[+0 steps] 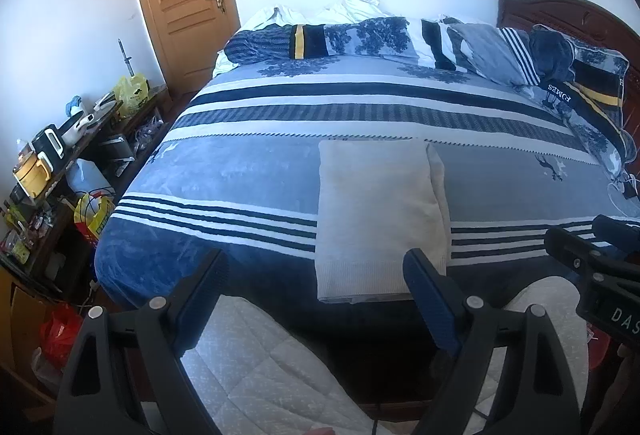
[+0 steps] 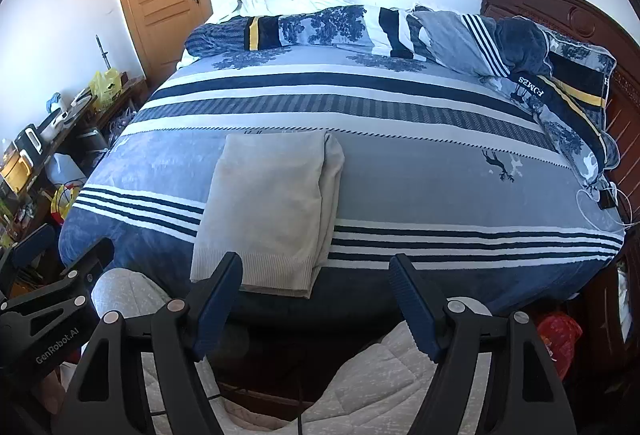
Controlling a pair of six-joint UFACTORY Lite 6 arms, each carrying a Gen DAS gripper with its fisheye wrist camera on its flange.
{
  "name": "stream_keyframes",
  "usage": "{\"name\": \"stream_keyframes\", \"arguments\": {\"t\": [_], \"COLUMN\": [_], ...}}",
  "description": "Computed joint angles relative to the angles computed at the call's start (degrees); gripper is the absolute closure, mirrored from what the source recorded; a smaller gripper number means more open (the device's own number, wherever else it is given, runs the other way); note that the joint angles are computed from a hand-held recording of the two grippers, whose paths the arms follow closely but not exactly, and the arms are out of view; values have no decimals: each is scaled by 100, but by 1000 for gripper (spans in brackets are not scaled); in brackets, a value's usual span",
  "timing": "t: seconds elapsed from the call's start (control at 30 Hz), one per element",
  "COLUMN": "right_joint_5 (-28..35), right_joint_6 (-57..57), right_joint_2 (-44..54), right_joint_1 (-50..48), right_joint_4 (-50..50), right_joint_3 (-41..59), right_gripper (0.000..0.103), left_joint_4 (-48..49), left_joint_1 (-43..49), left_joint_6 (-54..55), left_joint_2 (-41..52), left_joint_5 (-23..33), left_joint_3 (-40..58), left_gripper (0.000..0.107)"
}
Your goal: Fold small clothes
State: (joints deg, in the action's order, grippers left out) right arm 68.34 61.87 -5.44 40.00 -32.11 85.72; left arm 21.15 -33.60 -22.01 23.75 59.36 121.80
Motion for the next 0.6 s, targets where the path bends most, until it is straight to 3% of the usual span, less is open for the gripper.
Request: {"name": "stream_keyframes", "arguments": {"t": [0.6], "right_joint_5": [-254], "right_joint_6": [-153], "right_joint_2": [43], "right_joint_1": [-258], "right_joint_4": [207], "right_joint_3": [-126], "right_gripper": [23], "left_joint_4": [-39], "left_joint_1": [71], "left_joint_6": [1], "left_joint_2": [175], "left_joint_5": [-36], "left_joint_3": [-12], "left_gripper": [19]}}
